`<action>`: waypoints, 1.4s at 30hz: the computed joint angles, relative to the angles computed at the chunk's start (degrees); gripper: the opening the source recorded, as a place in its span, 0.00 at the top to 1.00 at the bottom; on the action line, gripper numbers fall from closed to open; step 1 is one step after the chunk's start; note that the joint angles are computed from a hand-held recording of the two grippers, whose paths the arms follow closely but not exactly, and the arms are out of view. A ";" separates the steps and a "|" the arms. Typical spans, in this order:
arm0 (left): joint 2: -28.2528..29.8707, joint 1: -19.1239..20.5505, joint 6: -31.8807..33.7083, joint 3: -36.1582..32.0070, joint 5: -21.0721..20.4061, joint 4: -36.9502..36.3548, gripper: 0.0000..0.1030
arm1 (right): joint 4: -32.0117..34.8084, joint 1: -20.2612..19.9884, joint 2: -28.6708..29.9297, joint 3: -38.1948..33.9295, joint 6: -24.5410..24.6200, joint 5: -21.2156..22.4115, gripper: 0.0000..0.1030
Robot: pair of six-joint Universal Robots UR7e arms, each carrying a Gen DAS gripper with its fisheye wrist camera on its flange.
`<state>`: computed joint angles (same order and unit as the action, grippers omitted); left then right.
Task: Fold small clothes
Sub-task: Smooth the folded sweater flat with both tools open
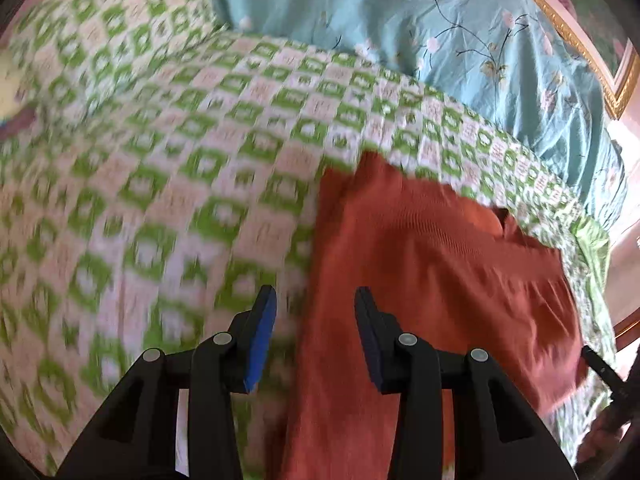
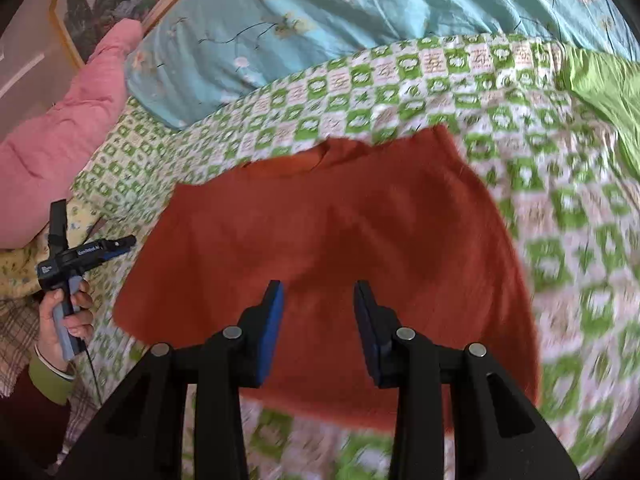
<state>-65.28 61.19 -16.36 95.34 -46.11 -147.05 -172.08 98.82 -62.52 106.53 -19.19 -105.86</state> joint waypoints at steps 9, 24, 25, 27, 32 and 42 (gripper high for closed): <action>-8.34 -3.01 -8.39 13.58 -7.09 -2.70 0.60 | -3.64 -0.09 -1.59 7.29 4.07 0.97 0.62; -8.42 -3.24 -15.09 20.01 -18.13 -6.19 0.49 | -5.24 0.62 -2.68 11.39 6.08 2.77 0.57; -8.35 -3.12 -15.39 20.07 -17.87 -6.58 0.49 | -5.25 0.63 -2.84 11.52 6.05 2.87 0.57; -8.31 -2.41 -16.23 20.07 -18.10 -7.87 0.48 | -5.24 0.66 -3.02 11.64 6.08 2.92 0.57; -6.95 -0.39 -17.04 18.39 -18.80 -10.30 0.48 | -6.22 1.07 -3.20 12.05 6.58 3.07 0.56; -4.21 2.83 -16.26 16.02 -17.73 -18.88 0.61 | -4.52 1.14 -2.74 10.58 5.82 3.75 0.56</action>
<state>-69.49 64.02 -32.62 111.36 -63.84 -165.93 -176.60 99.96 -65.26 117.11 -13.37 -102.11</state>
